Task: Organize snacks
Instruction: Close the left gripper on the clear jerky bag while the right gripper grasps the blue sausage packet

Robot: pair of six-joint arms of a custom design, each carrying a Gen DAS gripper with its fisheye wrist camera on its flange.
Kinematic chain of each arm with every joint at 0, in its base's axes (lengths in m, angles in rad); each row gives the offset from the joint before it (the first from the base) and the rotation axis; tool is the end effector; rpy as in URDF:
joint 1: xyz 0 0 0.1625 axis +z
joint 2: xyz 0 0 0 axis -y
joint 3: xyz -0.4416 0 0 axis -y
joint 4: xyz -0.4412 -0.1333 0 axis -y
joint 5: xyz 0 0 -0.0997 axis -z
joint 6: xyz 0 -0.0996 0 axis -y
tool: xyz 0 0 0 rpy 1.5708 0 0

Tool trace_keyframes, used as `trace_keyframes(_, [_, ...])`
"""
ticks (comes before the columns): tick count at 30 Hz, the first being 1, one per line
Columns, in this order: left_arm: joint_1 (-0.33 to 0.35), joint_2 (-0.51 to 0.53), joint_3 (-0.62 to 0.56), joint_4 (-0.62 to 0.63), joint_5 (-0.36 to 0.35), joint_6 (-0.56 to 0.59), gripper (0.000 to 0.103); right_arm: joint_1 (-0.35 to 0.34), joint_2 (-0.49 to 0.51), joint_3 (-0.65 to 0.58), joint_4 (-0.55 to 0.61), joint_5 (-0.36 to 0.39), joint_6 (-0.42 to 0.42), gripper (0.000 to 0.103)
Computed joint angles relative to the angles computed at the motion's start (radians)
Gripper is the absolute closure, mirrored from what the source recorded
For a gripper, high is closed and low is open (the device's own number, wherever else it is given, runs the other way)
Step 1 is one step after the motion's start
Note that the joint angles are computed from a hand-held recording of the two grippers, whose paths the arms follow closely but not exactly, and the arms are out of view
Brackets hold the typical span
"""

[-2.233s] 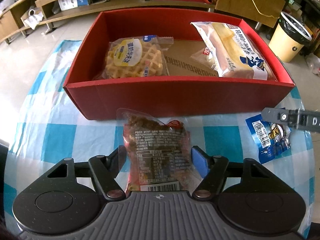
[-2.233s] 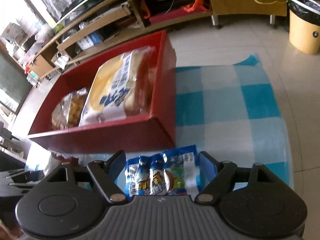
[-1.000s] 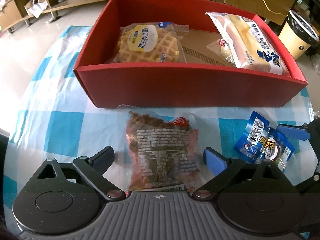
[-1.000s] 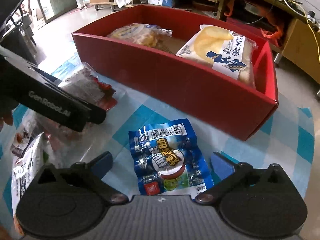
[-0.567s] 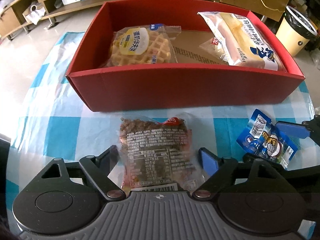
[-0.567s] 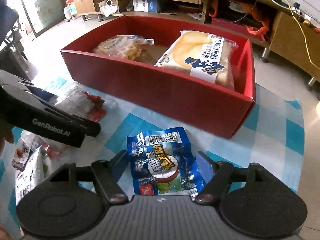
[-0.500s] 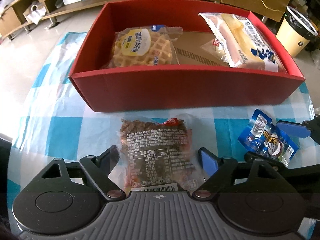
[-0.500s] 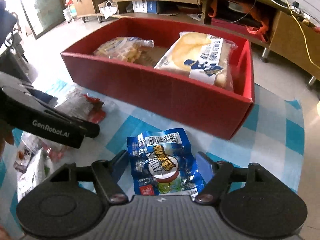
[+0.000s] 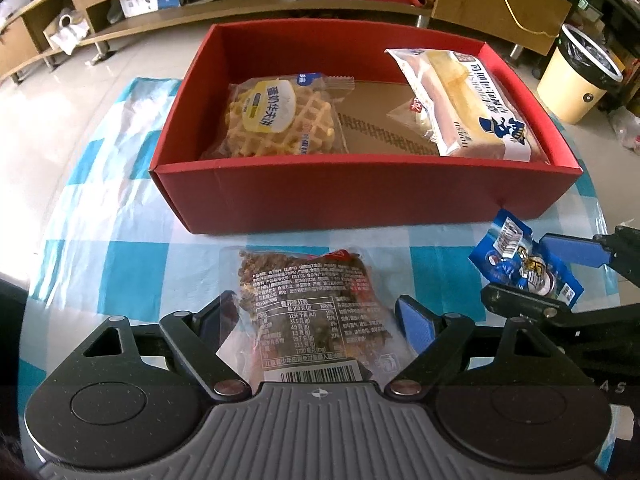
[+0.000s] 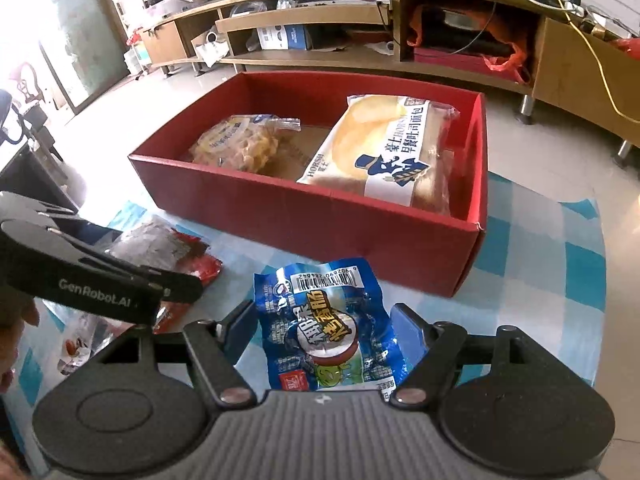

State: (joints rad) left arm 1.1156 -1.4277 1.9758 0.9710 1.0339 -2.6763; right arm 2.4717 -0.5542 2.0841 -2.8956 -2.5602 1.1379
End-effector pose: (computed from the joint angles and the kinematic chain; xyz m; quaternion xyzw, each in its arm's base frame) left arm 0.0141 -0.3903 0.2791 0.4220 0.8666 -0.0236 0.2653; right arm 0.4074 -0.2588 -0.1198 -0.0552 -0.8751 0.3551 0.3242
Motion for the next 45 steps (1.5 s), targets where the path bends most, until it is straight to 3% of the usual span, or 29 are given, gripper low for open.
trace_keyframes(15, [0.016,-0.05,-0.032,0.049,0.036,0.017,0.015,0.0,-0.006,0.013,-0.077,0.0,-0.022,0.031])
trace_keyframes(33, [-0.014,-0.091,-0.03,0.064,0.065,0.013,0.015,0.007,-0.004,0.008,-0.12,-0.009,-0.048,0.031])
trace_keyframes(45, [-0.023,-0.1,-0.034,0.066,0.081,0.01,0.015,0.006,-0.003,0.021,-0.209,-0.006,-0.069,0.031])
